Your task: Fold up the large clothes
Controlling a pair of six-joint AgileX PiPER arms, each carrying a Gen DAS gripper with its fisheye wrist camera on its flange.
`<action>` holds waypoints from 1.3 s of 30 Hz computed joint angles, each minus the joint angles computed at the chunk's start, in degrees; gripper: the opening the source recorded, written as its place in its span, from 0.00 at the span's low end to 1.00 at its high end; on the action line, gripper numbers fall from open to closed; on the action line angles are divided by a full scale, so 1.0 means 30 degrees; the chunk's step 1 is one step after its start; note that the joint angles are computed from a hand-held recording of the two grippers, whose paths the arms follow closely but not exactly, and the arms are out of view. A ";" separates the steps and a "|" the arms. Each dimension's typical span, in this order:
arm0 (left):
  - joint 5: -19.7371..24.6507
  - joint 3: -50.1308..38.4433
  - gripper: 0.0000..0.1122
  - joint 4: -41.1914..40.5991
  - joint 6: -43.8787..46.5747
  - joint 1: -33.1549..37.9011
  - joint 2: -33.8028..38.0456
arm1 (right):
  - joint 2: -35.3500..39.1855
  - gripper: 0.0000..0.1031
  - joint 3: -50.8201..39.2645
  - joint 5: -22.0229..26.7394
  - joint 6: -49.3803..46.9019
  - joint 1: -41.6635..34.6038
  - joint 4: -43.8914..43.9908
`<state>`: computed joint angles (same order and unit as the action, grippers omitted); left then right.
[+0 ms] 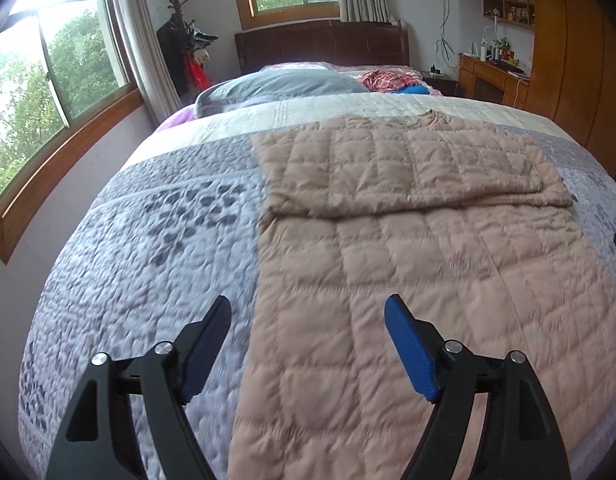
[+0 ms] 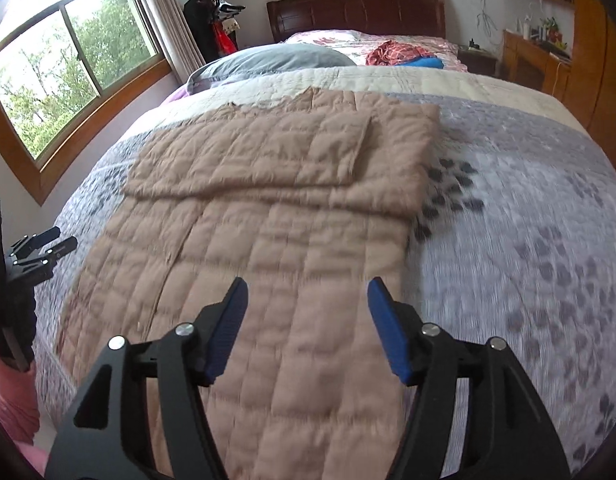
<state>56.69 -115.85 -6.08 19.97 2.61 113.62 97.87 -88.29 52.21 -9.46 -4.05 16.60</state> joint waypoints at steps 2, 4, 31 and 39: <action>-0.0742 0.2321 0.71 0.0126 0.0325 0.0501 -0.1385 | -0.1277 0.66 0.1799 -0.0334 -0.0073 -0.0089 -0.0046; -0.1197 0.4111 0.72 -0.0011 0.0746 0.0980 -0.2456 | -0.2374 0.69 0.3309 -0.0574 -0.0054 -0.0196 -0.0121; -0.0675 1.0859 0.74 -0.4108 0.4980 0.5900 -0.4669 | -0.7849 0.82 1.2922 -0.0957 -0.1591 -0.3488 0.2025; 0.0081 1.0335 0.64 -0.5396 0.5090 0.5825 -0.3968 | -0.7552 0.56 1.2940 -0.1411 -0.2101 -0.3295 0.2652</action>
<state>56.93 -84.84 -22.27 35.24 20.09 101.71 75.22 -49.47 47.98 -15.76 -13.94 24.55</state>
